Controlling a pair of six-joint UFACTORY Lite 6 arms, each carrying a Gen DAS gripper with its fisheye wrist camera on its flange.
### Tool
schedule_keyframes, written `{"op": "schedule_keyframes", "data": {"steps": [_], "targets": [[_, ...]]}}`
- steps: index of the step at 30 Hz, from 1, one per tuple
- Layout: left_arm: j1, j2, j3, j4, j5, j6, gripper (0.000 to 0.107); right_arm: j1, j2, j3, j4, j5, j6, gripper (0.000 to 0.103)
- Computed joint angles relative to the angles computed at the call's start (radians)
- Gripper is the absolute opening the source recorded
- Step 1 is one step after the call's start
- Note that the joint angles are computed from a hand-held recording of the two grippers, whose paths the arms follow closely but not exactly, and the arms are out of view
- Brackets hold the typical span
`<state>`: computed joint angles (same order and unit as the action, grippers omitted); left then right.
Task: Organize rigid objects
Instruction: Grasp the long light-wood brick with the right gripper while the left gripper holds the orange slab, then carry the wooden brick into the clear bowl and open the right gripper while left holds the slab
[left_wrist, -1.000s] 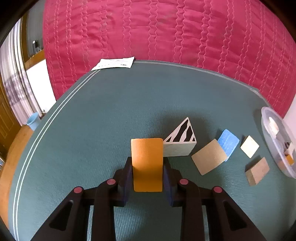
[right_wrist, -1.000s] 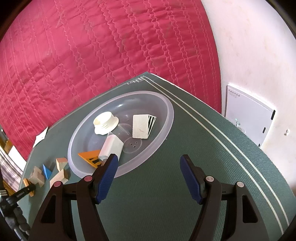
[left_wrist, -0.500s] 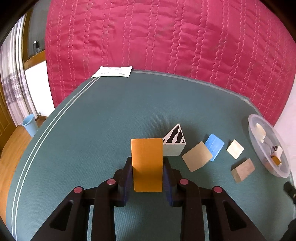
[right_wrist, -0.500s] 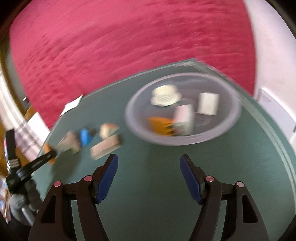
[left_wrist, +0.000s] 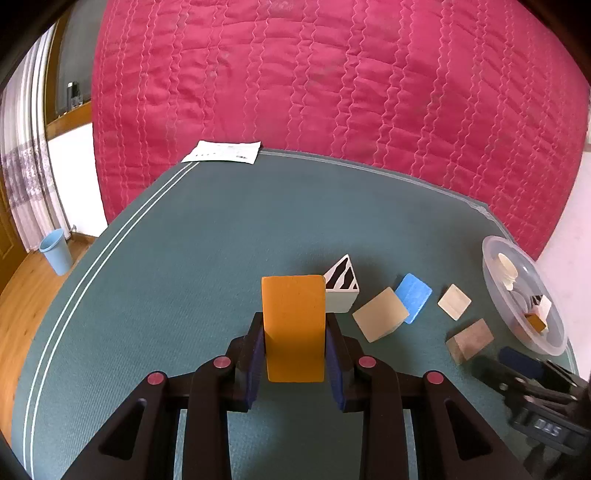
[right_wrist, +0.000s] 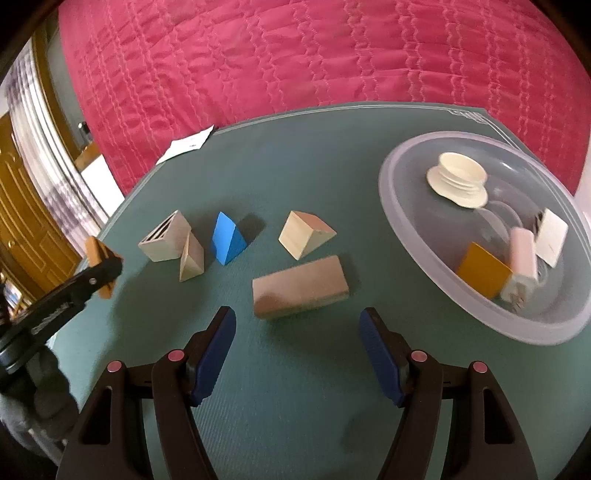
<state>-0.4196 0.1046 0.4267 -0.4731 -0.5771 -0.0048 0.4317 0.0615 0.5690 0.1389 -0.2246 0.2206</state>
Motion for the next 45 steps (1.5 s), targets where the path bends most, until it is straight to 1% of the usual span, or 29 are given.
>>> {"op": "schedule_keyframes", "data": {"steps": [3,5,8,12,15,17,18,21,23,25,26,29,35,39,45], "targets": [[0.006,-0.002,-0.001,0.012,0.005,-0.009,0.031,0.012,0.057,0.063,0.117,0.017,-0.134,0.071],[0.008,-0.005,-0.004,0.019,0.006,-0.015,0.031,0.022,0.097,0.112,0.265,0.034,-0.295,0.071],[0.005,-0.014,-0.009,0.019,0.007,-0.016,0.031,0.022,0.129,0.155,0.381,0.047,-0.437,0.070],[-0.003,-0.016,-0.011,0.011,0.004,-0.012,0.031,0.013,0.148,0.185,0.392,0.064,-0.470,0.070],[-0.002,-0.017,-0.012,0.012,0.008,-0.014,0.031,0.021,0.158,0.192,0.450,0.053,-0.537,0.071],[-0.003,-0.020,-0.012,0.011,0.011,-0.012,0.031,0.034,0.162,0.192,0.533,0.038,-0.626,0.070],[-0.004,-0.022,-0.013,0.011,0.012,-0.011,0.031,0.048,0.166,0.192,0.606,0.024,-0.702,0.070],[-0.007,-0.021,-0.013,0.008,0.009,-0.011,0.031,0.079,0.174,0.193,0.754,-0.009,-0.855,0.070],[-0.007,-0.020,-0.012,0.008,0.009,-0.012,0.031,0.092,0.182,0.204,0.850,-0.022,-0.950,0.069],[-0.006,-0.020,-0.013,0.010,0.009,-0.013,0.031,0.100,0.186,0.207,0.888,-0.035,-0.987,0.064],[-0.007,-0.020,-0.012,0.008,0.009,-0.012,0.031,0.104,0.187,0.207,0.896,-0.041,-0.996,0.062],[-0.008,-0.018,-0.011,0.009,0.008,-0.012,0.031,0.105,0.180,0.200,0.877,-0.043,-0.977,0.061],[-0.014,-0.017,-0.014,0.010,0.005,-0.014,0.031,0.106,0.125,0.137,0.711,-0.036,-0.790,0.061],[-0.018,-0.014,-0.011,0.004,0.005,-0.008,0.031,0.123,0.055,0.074,0.635,-0.043,-0.679,0.061],[-0.022,-0.010,-0.010,0.000,0.000,-0.003,0.031,0.118,-0.084,-0.023,0.625,-0.053,-0.631,0.061]]}}
